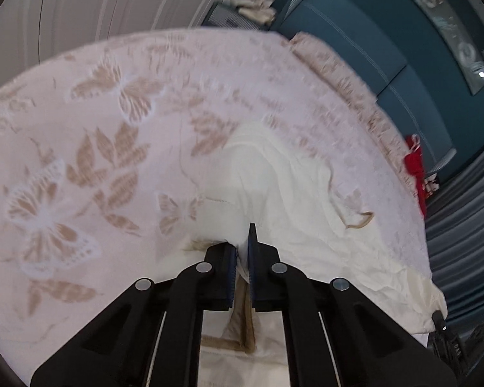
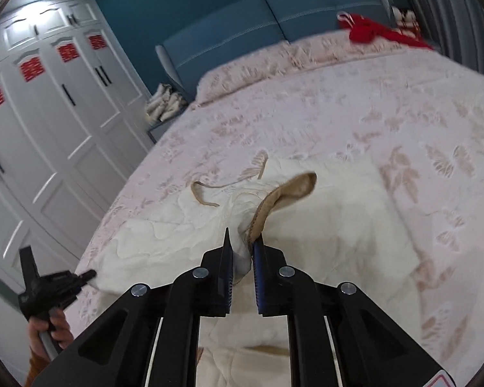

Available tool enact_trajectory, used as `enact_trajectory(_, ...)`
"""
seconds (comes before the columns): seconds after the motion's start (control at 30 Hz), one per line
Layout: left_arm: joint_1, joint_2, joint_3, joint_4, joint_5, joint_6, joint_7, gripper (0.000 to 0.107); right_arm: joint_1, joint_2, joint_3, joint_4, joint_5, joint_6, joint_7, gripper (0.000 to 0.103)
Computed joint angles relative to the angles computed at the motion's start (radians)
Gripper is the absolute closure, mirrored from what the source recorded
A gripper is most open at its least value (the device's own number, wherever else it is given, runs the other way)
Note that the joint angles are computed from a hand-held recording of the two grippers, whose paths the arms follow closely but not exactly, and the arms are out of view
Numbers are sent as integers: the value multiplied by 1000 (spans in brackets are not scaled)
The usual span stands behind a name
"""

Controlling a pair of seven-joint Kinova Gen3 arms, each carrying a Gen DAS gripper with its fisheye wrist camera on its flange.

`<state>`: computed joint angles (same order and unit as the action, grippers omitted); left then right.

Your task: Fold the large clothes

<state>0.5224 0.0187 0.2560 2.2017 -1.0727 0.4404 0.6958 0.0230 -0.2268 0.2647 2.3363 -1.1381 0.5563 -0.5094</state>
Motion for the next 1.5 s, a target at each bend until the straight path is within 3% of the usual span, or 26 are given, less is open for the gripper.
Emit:
enact_trajectory(0.1,27,34,-6,-8,40,16,-58,102,15,59,-8,24,61,-30,-21,93)
enact_trajectory(0.17,104,99,-80,-24,109,8,-124,102,45,129,-33,39,49,-45,-12,93)
enact_trajectory(0.3,196,160,-157,-28,97,8,-94,102,155,221,-131,80,-49,-79,90,93)
enact_trajectory(0.4,244,188,-194,-42,89,26,-94,102,131,257,-102,92,-123,-84,167,93)
enact_trajectory(0.6,331,247,-250,-73,62,74,-94,101,155,283,-174,129,-287,-141,315,94)
enact_trajectory(0.83,314,295,-163,-97,-23,183,-36,99,160,290,-179,158,-436,-151,483,95)
enact_trajectory(0.93,331,292,-159,-95,-45,213,-6,98,156,273,-173,150,-371,-150,411,94)
enact_trajectory(1.03,350,226,-138,-72,-43,274,5,90,218,197,-223,155,-249,-155,289,80)
enact_trajectory(1.07,335,188,-113,-56,-50,285,-1,89,259,150,-260,161,-209,-167,249,71)
enact_trajectory(1.13,286,137,-45,-55,-33,339,-54,88,322,60,-307,161,-128,-163,168,70)
enact_trajectory(1.23,198,80,1,-84,-32,385,-154,88,298,16,-299,98,-23,-137,47,64)
enact_trajectory(1.33,59,73,13,-145,-6,294,-274,84,164,101,-271,-19,-32,-107,2,63)
enact_trajectory(1.4,-34,120,13,-207,34,213,-355,84,72,193,-248,-101,-71,-76,13,63)
enact_trajectory(1.5,-173,232,50,-295,124,101,-477,84,-67,332,-270,-212,-84,-150,-72,63)
